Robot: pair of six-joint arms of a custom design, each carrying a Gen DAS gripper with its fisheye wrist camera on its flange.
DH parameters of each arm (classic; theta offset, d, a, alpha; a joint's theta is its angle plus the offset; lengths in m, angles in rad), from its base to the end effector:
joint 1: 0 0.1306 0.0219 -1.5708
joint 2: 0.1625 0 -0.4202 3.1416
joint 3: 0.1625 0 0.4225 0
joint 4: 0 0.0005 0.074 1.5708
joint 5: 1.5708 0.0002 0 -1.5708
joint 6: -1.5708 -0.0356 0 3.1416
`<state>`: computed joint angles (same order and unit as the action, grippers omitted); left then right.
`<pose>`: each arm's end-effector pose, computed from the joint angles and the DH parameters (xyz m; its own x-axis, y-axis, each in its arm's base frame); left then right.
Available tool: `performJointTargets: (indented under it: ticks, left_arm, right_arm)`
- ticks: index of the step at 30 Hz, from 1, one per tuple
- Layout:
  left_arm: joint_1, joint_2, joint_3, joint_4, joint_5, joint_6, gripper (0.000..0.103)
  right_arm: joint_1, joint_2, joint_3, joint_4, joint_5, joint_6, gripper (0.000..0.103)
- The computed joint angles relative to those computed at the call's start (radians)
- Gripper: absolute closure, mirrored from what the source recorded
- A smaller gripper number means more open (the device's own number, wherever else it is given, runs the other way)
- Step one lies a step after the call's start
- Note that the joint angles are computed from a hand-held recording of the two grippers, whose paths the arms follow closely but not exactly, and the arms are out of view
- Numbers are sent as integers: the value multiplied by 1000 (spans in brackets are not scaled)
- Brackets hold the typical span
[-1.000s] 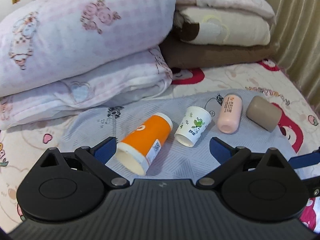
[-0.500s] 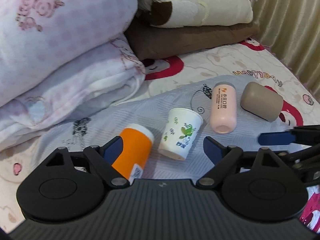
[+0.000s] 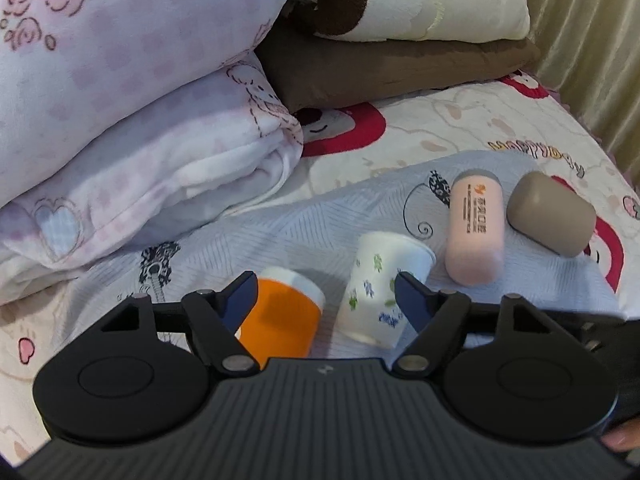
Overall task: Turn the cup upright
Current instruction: 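Move the left tool toward the white leaf-print paper cup lying on its side, then grasp the white paper cup with the left gripper while the right tool approaches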
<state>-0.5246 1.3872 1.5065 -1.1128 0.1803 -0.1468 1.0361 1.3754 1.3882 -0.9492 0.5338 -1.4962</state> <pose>0.4223 -0.2523 0.5095 -0.6330 0.5326 -0.5619 0.6773 0.7324 -0.0688 0.2669 0.4142 0.4716 -0.6160 0.6446 -0.4528 0.3656 0.7431 0.5605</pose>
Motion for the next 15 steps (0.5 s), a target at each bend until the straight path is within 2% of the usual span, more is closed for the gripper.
performJointTargets:
  ticks: [2,7,10,12,15]
  left_arm:
    - [-1,26,22,-9,-4,7,30]
    - [10,35,24,-26,30,37,33]
    - [23,15,4,-11,55,59,33]
    - [26,13,4,-16,51,62,33]
    - [24,7,7,-21,37,56,33]
  right_arm:
    - [-10,12,-5,28,4,-4,26]
    - [-25,56,2,20,46,-84,22]
    - [-54,48,-38,76,-16,-134,21]
    - [-67,34,-72,121,-36,-189,21]
    - [-71,25,-102,180,-40,-210,21]
